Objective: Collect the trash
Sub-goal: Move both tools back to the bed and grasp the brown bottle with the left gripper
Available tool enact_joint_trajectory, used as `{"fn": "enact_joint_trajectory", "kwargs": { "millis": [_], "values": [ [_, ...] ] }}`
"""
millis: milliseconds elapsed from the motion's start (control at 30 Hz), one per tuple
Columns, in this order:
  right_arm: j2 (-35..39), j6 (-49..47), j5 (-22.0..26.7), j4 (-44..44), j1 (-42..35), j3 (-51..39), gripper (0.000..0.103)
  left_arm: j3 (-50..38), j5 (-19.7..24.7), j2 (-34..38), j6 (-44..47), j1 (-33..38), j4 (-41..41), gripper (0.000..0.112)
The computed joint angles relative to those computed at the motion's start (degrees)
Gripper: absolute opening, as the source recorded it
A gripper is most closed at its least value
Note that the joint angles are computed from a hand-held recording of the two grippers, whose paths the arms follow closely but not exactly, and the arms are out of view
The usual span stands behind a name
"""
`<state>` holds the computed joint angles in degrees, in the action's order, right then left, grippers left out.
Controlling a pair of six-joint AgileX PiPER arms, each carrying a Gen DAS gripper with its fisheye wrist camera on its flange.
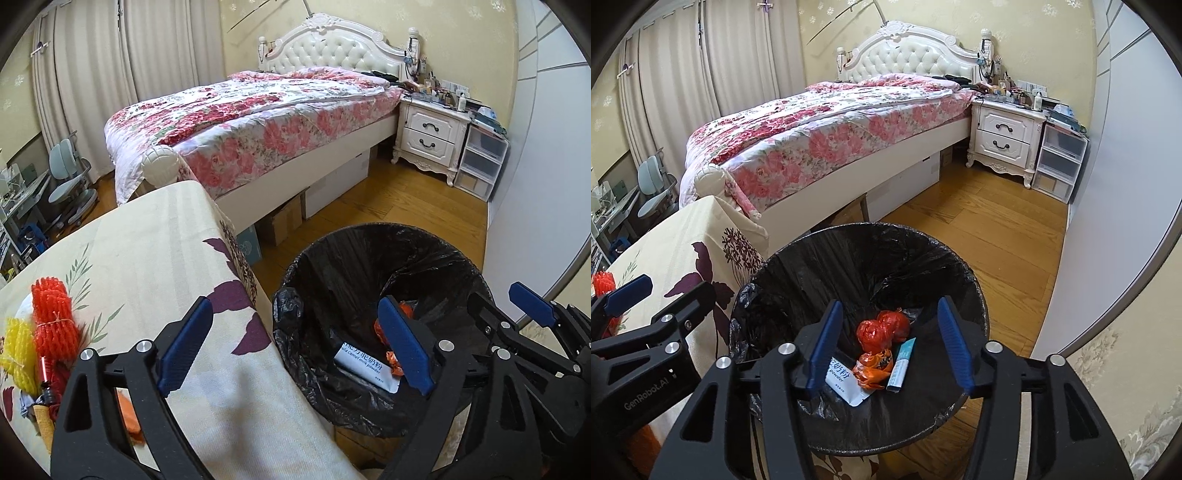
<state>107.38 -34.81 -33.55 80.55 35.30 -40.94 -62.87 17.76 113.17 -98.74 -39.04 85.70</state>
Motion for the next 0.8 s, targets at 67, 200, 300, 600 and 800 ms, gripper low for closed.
{"fn": "enact_joint_trajectory", "kwargs": {
  "millis": [67, 200, 300, 600, 800],
  "values": [
    [-0.14, -0.64, -0.60, 1.12, 0.79, -0.03, 0.057, 1.34, 0.87, -0.98, -1.98, -0.18, 1.71, 0.090],
    [-0.61, -1.76, -1.74, 3.30, 2.69, 0.06, 0.060, 3.61, 1.02, -3.08, -3.20, 0.15, 2.46, 0.090],
    [-0.85, -2.37, -2.10, 4.51, 3.62, -0.10, 0.061, 5.80, -0.08, -5.38, -3.27, 1.47, 1.99, 0.090],
    [-1.22, -3.89, -4.48, 9.75, 10.44, -0.71, 0.063, 16.11, -0.30, -14.16, -10.28, 4.47, 7.58, 0.090],
    [-0.41, -4.47, -4.09, 11.41, 14.21, -1.84, 0.063, 23.10, 1.16, -19.37, -14.17, 6.45, 11.68, 0.090]
  ]
}}
